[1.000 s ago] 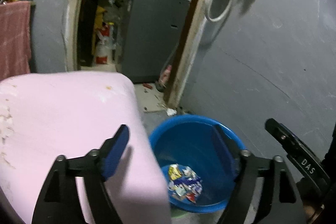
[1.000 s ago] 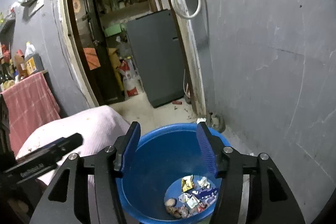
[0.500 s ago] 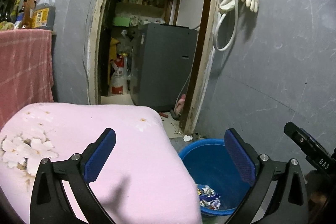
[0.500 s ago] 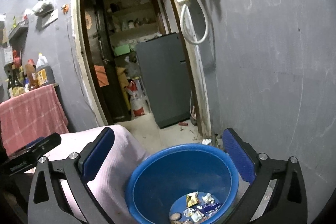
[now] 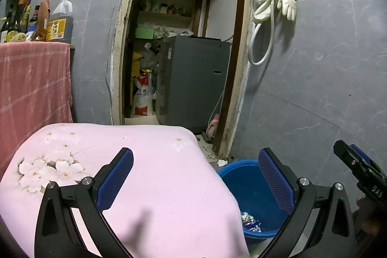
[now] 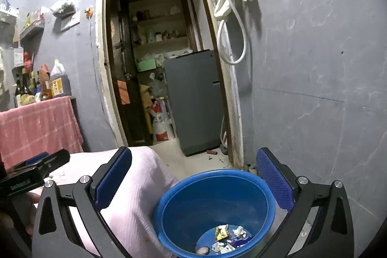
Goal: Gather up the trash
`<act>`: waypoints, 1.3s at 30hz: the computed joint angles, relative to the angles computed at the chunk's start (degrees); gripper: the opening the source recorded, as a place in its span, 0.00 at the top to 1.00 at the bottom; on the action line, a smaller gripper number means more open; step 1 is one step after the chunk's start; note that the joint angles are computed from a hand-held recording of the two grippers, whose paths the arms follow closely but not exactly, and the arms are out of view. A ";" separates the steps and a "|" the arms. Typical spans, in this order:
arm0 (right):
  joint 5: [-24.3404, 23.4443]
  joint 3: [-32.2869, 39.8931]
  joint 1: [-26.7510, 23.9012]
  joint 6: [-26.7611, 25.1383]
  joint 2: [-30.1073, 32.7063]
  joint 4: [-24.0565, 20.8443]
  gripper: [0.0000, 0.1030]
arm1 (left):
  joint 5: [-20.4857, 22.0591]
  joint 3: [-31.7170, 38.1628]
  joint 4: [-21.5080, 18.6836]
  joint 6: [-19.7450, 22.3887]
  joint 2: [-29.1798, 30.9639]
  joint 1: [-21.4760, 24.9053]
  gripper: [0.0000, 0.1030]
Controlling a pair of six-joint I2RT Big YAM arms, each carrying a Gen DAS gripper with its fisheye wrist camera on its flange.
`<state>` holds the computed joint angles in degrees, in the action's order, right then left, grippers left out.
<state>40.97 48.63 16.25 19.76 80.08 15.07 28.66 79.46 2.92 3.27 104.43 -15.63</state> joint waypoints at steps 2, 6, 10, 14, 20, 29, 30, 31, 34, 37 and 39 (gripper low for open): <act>0.75 -0.59 0.84 0.18 -0.18 0.86 0.00 | 0.24 -0.61 0.46 -0.14 -0.41 0.20 0.02; 2.55 -1.69 2.61 0.15 -0.36 2.46 0.00 | 1.22 -2.38 1.35 -0.14 -1.50 0.91 0.02; 3.79 -2.65 4.25 0.53 -0.65 3.65 0.00 | 2.40 -4.64 2.26 0.07 -2.93 1.73 0.02; 5.53 -3.76 6.25 0.93 -0.94 5.09 0.00 | 3.71 -7.58 3.90 0.85 -4.61 2.53 0.02; 8.00 -5.20 9.43 3.22 -1.47 6.24 0.00 | 6.63 -11.75 5.88 2.42 -6.57 4.50 0.02; 15.33 -5.41 15.55 5.98 -2.80 2.20 0.00 | 8.60 -17.11 6.64 3.31 -9.94 8.07 0.02; 16.03 -5.28 16.23 6.42 -2.79 1.32 0.00 | 8.54 -17.52 6.52 3.49 -10.22 8.46 0.02; 16.45 -5.12 16.76 6.83 -2.76 0.50 0.00 | 8.65 -18.06 6.69 3.47 -10.49 8.92 0.02; 17.13 -4.30 18.57 8.36 -2.39 -2.71 0.00 | 8.61 -19.80 7.23 4.41 -11.46 10.20 0.02; 17.87 -3.36 20.00 8.95 -1.65 -4.80 0.00 | 8.54 -21.47 8.50 4.92 -11.99 11.35 0.02; 18.55 -3.05 20.77 9.28 -1.31 -5.49 0.00 | 8.63 -22.36 8.91 5.02 -12.35 12.07 0.02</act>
